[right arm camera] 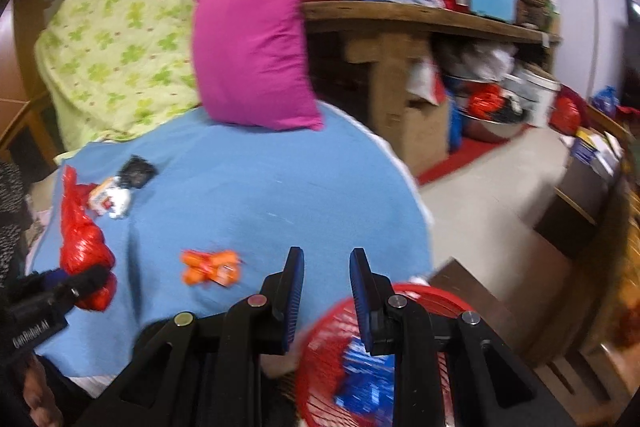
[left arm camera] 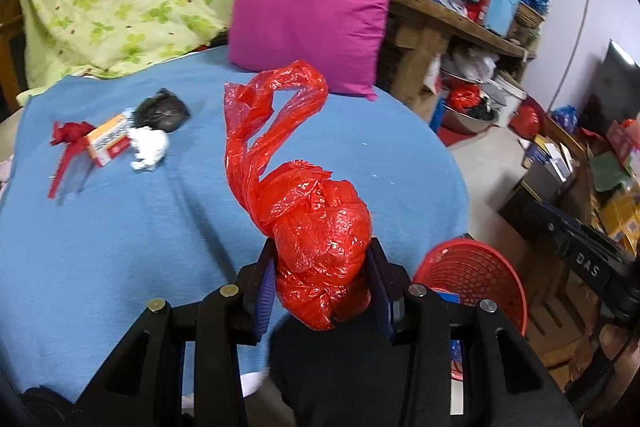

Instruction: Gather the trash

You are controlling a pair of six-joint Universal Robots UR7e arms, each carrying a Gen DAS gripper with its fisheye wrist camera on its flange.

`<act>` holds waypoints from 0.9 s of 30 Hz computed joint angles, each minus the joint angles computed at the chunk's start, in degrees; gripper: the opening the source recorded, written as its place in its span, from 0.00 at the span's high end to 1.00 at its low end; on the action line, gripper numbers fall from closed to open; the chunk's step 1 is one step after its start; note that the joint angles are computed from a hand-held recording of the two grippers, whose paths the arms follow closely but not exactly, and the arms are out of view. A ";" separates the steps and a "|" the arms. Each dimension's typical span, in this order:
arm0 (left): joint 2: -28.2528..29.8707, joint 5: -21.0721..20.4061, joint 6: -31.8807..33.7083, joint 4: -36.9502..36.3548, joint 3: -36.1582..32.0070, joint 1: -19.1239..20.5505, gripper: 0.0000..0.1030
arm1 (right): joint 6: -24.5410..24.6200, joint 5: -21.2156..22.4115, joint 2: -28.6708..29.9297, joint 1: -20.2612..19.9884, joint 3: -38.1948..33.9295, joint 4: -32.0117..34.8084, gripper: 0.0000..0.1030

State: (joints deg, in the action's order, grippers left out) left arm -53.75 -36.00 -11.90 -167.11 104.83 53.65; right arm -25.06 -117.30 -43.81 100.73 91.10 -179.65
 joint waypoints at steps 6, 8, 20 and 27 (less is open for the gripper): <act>3.67 -5.58 2.53 3.73 -3.81 0.32 0.57 | 2.88 -3.79 -3.83 -3.16 5.47 -3.58 0.74; 4.70 -7.13 3.26 4.38 -4.82 0.32 0.57 | 4.04 -4.63 -4.83 -4.24 6.85 -3.65 0.74; 9.61 -11.50 6.82 9.24 -10.74 0.28 0.57 | 7.01 -3.00 -7.14 -8.39 10.71 -6.48 0.74; 10.98 -12.37 7.84 10.55 -12.01 0.60 0.57 | 8.21 1.09 -7.58 -9.95 11.53 -6.08 0.74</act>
